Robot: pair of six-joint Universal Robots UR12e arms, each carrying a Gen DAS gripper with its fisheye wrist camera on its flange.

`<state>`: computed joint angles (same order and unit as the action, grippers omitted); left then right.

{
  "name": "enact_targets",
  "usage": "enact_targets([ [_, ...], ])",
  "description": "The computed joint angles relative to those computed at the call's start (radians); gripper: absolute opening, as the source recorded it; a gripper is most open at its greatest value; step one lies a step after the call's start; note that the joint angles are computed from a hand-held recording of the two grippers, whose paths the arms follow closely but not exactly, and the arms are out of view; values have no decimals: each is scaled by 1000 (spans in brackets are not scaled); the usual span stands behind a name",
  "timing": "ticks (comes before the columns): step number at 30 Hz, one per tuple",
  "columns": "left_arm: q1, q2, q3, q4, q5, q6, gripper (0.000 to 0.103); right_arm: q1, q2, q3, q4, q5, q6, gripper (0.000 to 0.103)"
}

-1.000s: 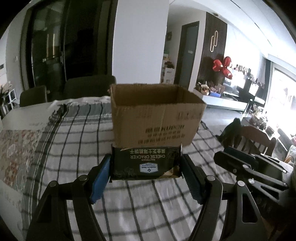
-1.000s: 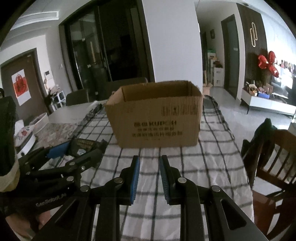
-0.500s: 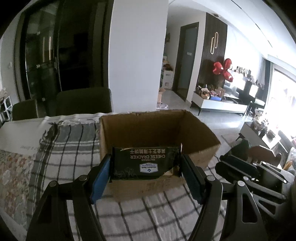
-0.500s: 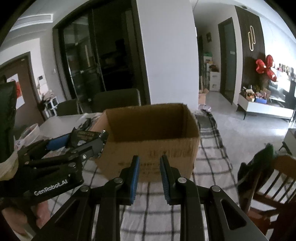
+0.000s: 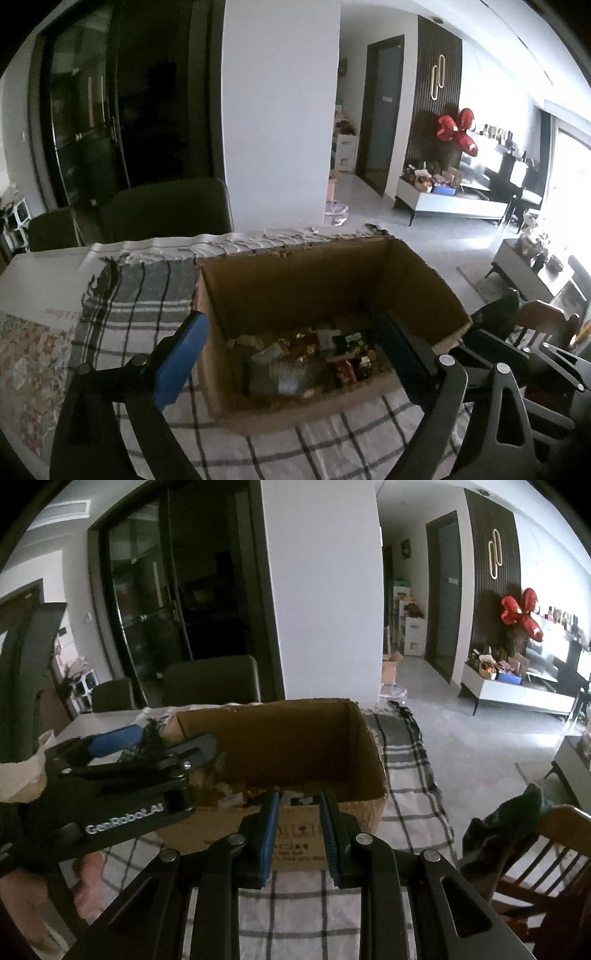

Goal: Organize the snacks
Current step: 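Open both tools over the box and lift them away, then move the right tool to the small brown candy and grasp it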

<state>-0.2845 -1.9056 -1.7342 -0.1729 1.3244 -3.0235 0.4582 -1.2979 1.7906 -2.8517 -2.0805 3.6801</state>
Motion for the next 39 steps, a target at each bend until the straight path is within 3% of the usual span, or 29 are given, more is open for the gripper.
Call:
enact_targets([
  [5, 13, 50, -69, 29, 15, 1, 95, 17, -11, 11, 2, -5, 4, 25],
  [8, 20, 85, -121, 62, 28, 7, 96, 38, -23, 26, -1, -16, 9, 31],
  [14, 51, 183, -266, 84, -17, 53, 96, 95, -53, 76, -2, -32, 27, 31],
  [18, 60, 234, -352, 98, -12, 77, 96, 136, -70, 110, 18, -43, 56, 31],
  [28, 78, 325, -487, 42, 10, 134, 96, 187, -88, 170, 71, 73, 95, 31],
  [39, 88, 341, -549, -30, 46, 182, 96, 198, -69, 193, 138, 227, 111, 30],
])
